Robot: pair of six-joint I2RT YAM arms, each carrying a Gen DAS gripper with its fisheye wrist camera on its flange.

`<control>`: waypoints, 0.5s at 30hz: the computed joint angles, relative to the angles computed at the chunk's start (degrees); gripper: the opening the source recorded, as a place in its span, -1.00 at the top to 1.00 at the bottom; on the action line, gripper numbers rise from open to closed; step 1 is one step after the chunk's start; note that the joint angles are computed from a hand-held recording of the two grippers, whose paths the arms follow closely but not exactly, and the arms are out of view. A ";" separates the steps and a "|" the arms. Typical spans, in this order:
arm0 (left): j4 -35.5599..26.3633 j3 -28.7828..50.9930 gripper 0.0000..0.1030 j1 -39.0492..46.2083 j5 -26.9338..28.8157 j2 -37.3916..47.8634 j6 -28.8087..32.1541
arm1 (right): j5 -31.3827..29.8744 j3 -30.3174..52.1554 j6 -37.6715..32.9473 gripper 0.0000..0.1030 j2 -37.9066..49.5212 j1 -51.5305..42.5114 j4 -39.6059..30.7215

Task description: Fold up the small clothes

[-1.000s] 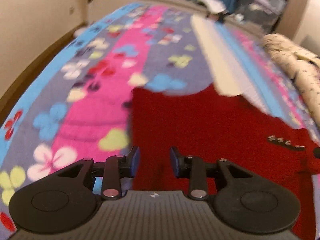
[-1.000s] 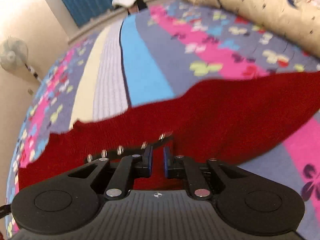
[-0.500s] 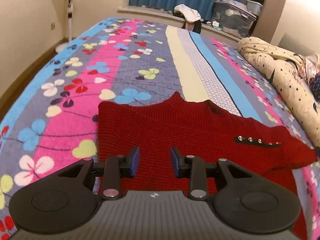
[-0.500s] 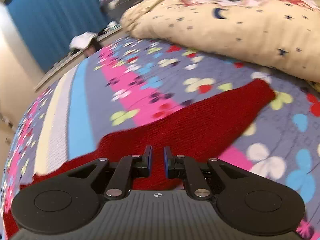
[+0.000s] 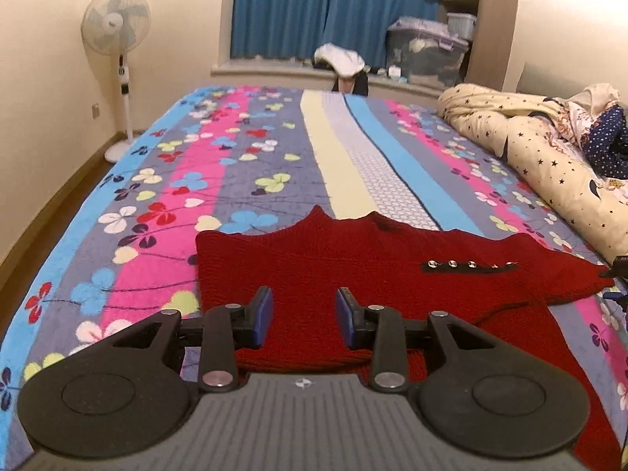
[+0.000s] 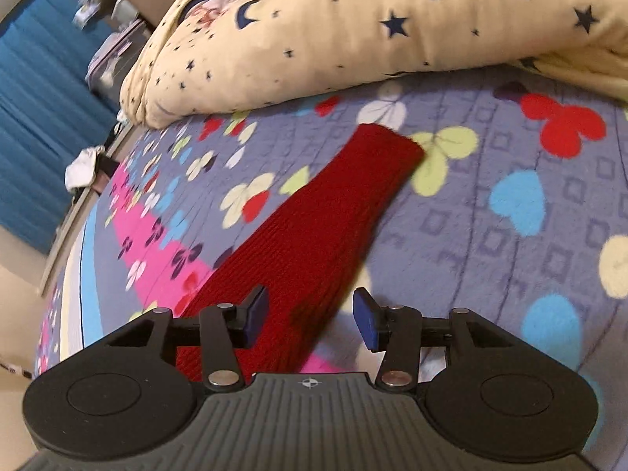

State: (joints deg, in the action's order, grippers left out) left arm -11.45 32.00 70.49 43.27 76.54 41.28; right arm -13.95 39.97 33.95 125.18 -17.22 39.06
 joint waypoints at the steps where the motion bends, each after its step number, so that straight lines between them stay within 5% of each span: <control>1: 3.28 -2.46 0.23 -0.35 -0.59 0.01 0.14 | 0.11 0.37 0.19 0.03 1.00 -0.32 0.83; 3: 8.87 -5.79 0.23 -4.02 -6.47 1.12 -0.70 | -0.64 1.18 1.03 0.03 3.00 -0.82 2.63; 8: 16.61 -8.61 0.23 -9.11 -7.69 3.40 -2.57 | 0.46 3.40 2.38 0.03 6.27 0.29 6.05; 10: 18.80 -9.34 0.23 -9.64 -7.85 4.07 -2.15 | 2.50 3.90 2.31 0.25 6.53 1.23 6.03; 11: 19.55 -9.33 0.23 -9.78 -7.90 4.73 -2.02 | 3.77 4.17 2.23 0.68 6.73 1.87 6.15; 15: 21.46 -8.16 0.23 -9.82 -8.79 7.25 -3.01 | 5.35 2.73 3.40 0.75 5.79 2.98 9.57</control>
